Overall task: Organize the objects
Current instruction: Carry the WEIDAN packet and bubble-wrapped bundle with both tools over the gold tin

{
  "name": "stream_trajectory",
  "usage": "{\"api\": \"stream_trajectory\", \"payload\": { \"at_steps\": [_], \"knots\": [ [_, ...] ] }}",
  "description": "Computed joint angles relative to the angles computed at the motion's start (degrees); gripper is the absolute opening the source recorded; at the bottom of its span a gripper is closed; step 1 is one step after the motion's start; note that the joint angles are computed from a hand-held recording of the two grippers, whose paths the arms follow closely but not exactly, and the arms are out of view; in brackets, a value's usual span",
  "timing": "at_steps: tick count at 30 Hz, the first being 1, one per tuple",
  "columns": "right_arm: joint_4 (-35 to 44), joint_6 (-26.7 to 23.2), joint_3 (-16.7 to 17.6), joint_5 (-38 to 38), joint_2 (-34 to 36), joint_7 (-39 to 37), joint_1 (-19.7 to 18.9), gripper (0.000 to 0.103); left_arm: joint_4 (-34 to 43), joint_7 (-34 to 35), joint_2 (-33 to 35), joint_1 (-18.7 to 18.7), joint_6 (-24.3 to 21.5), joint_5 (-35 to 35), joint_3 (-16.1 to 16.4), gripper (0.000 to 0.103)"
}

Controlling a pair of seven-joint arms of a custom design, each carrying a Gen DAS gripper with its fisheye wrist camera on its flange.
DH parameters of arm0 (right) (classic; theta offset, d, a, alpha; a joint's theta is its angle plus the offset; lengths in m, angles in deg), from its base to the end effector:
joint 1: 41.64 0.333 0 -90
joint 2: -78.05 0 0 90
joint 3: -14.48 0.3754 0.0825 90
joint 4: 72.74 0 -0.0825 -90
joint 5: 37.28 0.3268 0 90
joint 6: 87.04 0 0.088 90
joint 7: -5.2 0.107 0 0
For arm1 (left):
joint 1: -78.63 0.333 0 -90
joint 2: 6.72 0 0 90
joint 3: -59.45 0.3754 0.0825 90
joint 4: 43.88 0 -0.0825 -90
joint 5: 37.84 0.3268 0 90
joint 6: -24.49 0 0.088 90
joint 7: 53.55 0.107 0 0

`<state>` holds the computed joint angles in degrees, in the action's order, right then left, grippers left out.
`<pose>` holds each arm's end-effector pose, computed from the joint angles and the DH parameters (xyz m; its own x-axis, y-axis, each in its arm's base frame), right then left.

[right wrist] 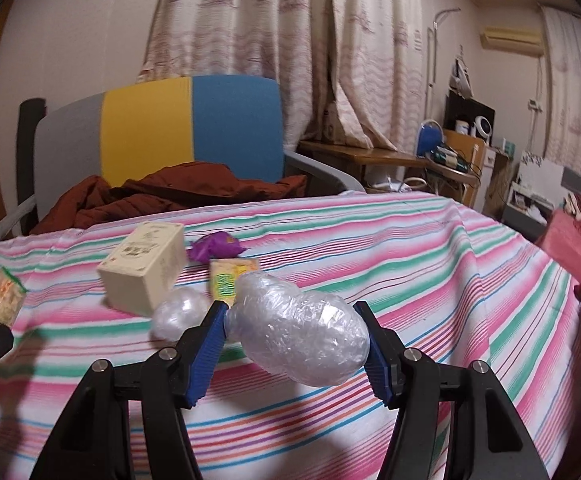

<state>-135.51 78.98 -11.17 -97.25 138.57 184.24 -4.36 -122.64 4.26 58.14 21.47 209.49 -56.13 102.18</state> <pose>0.7193 0.3705 0.3095 -0.0468 -0.9972 0.0586 -0.4788 -0.0291 -0.8774 0.6677 -0.4101 0.3093 -0.0720 -0.9959 0.0555 -0.5082 -0.0113 -0.8612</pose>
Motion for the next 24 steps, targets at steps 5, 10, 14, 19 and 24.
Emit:
{"api": "stream_trajectory", "payload": {
  "at_steps": [5, 10, 14, 19, 24],
  "knots": [
    [-2.0, 2.0, 0.5, -1.2, -1.3, -1.7, 0.8, 0.063, -6.9, 3.1, -3.9, -1.0, 5.5, -2.6, -3.1, 0.047],
    [-5.5, 4.1, 2.5, 0.2, -3.7, -4.4, 0.9, 0.063, -15.9, 7.4, -10.6, 0.6, 13.4, -4.8, -10.8, 0.047],
    [-8.5, 7.8, 3.4, 2.6, -5.2, -4.5, 1.5, 0.063, -22.8, 9.8, -15.1, 1.1, 18.4, -7.3, -14.3, 0.047],
    [-9.7, 12.9, 4.1, 6.2, -6.0, -6.4, 3.1, 0.063, -30.0, 12.1, -20.0, 2.5, 23.9, -10.7, -17.6, 0.047],
    [-8.6, 16.3, 9.0, 10.2, -6.0, -12.6, 3.1, 0.063, -36.6, 14.0, -24.6, 5.1, 28.2, -14.7, -20.4, 0.047]
  ]
}}
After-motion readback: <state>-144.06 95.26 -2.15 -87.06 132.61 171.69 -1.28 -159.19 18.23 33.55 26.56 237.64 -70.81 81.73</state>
